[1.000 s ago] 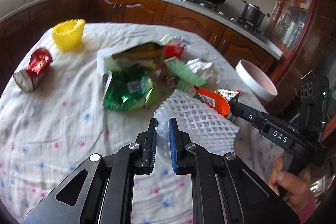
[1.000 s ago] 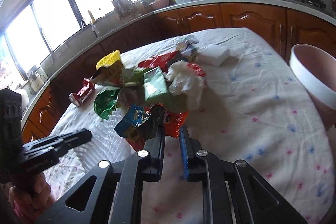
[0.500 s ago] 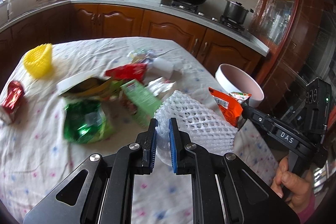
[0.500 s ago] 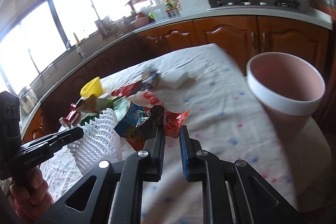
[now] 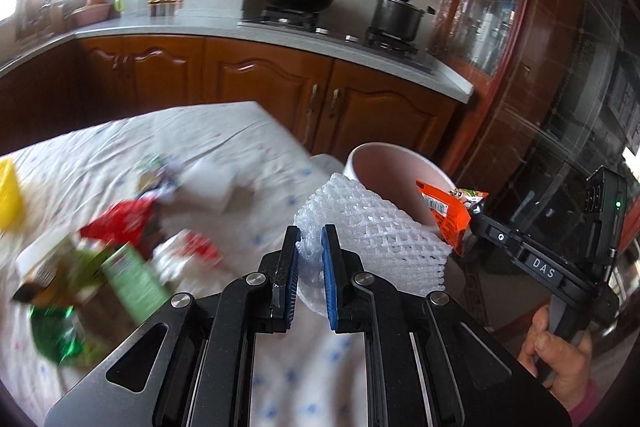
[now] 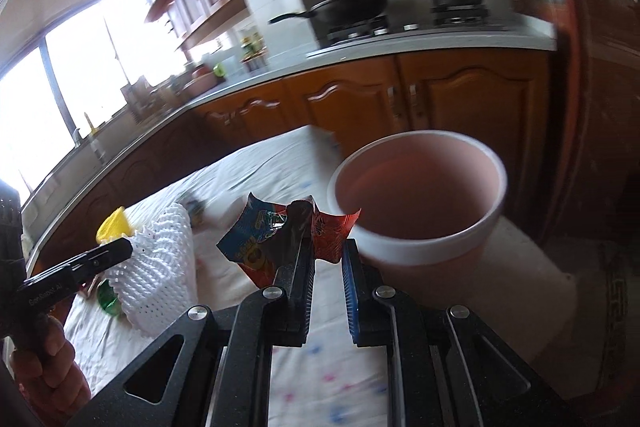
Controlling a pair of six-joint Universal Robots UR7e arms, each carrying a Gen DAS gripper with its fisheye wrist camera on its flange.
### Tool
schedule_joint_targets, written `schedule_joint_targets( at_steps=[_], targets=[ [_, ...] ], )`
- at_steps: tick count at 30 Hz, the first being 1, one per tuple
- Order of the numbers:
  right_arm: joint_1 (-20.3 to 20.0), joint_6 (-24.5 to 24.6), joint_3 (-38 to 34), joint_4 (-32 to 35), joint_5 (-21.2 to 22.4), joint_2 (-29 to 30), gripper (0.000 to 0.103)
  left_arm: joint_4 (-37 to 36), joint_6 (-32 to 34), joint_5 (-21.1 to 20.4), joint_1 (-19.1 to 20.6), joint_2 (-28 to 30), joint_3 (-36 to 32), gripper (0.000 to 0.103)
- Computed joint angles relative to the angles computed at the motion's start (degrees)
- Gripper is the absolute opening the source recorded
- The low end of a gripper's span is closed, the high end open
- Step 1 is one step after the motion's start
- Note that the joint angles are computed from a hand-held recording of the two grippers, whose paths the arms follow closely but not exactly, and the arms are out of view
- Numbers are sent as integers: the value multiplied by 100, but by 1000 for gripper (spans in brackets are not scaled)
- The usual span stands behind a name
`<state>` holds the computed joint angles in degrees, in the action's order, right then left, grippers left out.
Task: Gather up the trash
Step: 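Carry both items to the pink bin and open both grippers to drop them, then move both tools back over the trash on the table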
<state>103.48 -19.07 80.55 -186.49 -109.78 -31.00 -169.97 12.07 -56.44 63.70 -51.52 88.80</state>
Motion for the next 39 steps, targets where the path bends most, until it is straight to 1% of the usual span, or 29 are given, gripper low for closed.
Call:
schedule_joint_targets(
  at_steps=[3,8,12,16,19,22,23,24,26,27,28,29,30,31,36,39],
  targets=[
    [-52,6,-94,-30,-147,-41,14,168,34,-49,-14,272,-407,10],
    [-136,40,-360,87,-330,-35,14,454,273,-13,-81,932,-1362,10],
    [-189,-4,-792,387,-471,81,14,846,476,91,-104,1526,-2257,10],
    [-236,-34,-1139,735,-546,172,14,1500,454,175,-82,2120,-3200,10],
    [-259,-71,-1458,1059,-648,301,14,1999,411,252,-59,2484,-3795,11],
    [-278,-60,-1708,1399,-764,409,16,2315,381,343,-36,2697,-4148,14],
    [-289,-42,-1764,1500,-784,432,18,2403,362,364,-28,2746,-4235,16],
    [-306,-22,-1824,1604,-792,450,18,2476,329,396,-22,2786,-4296,19],
    [-335,36,-1936,1825,-804,492,21,2571,301,384,-2,2823,-4355,35],
    [-349,80,-1949,1898,-788,492,22,2531,311,395,1,2820,-4331,39],
    [-359,100,-1954,1921,-779,494,25,2487,321,388,11,2799,-4289,47],
    [-363,102,-1947,1918,-788,494,31,2453,316,368,17,2789,-4268,52],
    [-372,116,-1951,1926,-755,495,37,2404,286,352,25,2757,-4215,52],
    [-383,153,-1906,1906,-703,469,50,2414,250,352,27,2768,-4233,52],
    [-372,189,-1784,1728,-592,418,51,2381,38,246,66,2556,-3969,52],
    [-348,197,-1665,1580,-533,368,51,2183,-41,239,74,2338,-3630,55]
  ],
)
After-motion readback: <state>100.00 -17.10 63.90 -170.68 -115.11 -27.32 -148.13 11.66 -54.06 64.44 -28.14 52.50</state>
